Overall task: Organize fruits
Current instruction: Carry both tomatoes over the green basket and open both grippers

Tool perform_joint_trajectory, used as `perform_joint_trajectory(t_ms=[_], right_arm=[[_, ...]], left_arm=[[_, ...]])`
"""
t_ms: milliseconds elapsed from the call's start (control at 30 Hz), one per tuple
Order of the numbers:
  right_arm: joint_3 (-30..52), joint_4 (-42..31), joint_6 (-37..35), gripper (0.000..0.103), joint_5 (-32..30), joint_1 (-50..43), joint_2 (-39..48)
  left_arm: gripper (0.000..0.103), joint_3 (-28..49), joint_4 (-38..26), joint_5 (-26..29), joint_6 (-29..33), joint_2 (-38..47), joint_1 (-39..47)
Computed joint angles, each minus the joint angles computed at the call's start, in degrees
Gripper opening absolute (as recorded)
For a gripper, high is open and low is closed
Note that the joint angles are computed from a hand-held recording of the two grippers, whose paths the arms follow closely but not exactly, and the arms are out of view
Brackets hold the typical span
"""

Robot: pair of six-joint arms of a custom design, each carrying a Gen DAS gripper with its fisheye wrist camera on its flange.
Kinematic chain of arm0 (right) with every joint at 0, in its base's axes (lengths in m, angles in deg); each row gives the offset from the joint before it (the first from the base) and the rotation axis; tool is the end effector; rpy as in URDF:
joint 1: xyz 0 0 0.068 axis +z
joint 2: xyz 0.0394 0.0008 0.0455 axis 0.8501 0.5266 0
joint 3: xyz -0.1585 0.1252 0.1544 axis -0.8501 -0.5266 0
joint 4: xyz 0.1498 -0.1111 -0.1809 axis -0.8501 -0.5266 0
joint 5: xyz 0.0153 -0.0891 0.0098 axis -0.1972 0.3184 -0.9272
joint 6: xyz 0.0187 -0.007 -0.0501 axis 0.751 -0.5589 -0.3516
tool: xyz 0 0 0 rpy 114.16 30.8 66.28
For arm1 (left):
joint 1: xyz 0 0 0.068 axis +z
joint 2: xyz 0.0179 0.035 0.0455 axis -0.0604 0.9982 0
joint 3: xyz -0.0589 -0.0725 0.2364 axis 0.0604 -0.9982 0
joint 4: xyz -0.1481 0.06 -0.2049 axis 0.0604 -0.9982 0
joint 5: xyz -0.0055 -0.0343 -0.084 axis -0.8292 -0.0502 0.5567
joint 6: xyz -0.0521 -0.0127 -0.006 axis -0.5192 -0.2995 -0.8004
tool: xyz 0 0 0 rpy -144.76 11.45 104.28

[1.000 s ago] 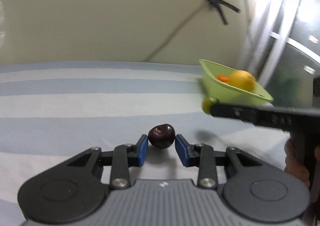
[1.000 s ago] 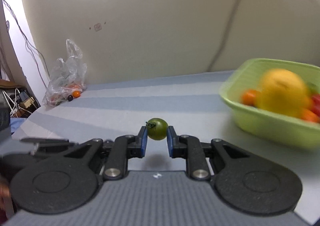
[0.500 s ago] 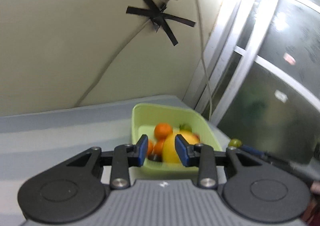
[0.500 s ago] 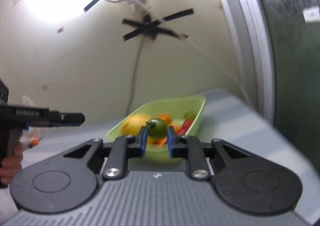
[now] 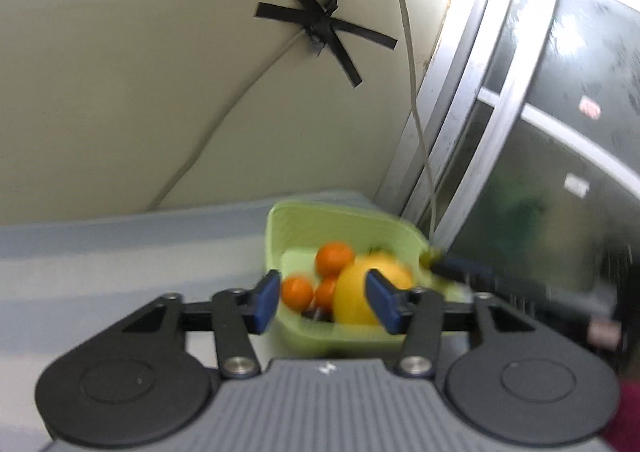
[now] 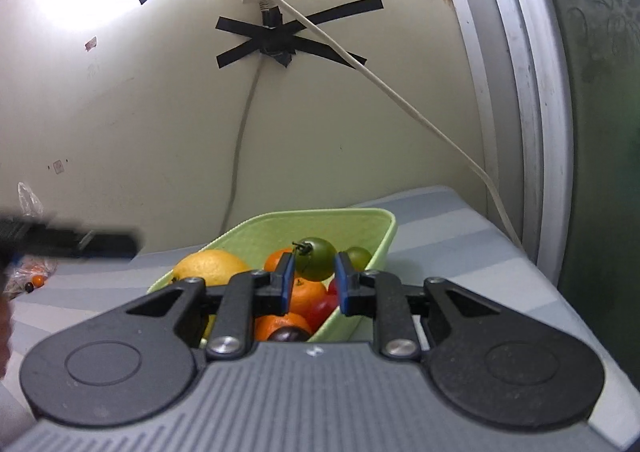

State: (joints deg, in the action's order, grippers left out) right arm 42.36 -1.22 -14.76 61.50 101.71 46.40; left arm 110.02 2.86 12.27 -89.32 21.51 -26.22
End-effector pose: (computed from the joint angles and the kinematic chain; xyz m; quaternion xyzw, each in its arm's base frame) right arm 0.1980 0.1554 0.1187 0.1184 0.8110 0.0704 0.5685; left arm 0.3053 -0.1461 0.1505 0.2688 0.8156 -0.3048 0.4119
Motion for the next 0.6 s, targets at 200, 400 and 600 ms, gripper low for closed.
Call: perform_joint_trajectory(t_ms=[200, 400, 600], right_arm=[[0.2, 0.6, 0.3, 0.034, 0.0, 1.2, 1.0], [-4.7, 5.5, 3.2, 0.035, 3.1, 1.6, -2.2], [-8.3, 4.8, 9.4, 0.038, 4.4, -0.6, -7.0]], left_arm=[[0.076, -6.0, 2.5, -9.4, 4.1, 0.6, -4.8], [0.052, 0.3, 0.9, -14.3, 5.5, 7.7, -10.0], [0.031, -3.7, -0.8, -13.3, 6.9, 2.8, -7.9]])
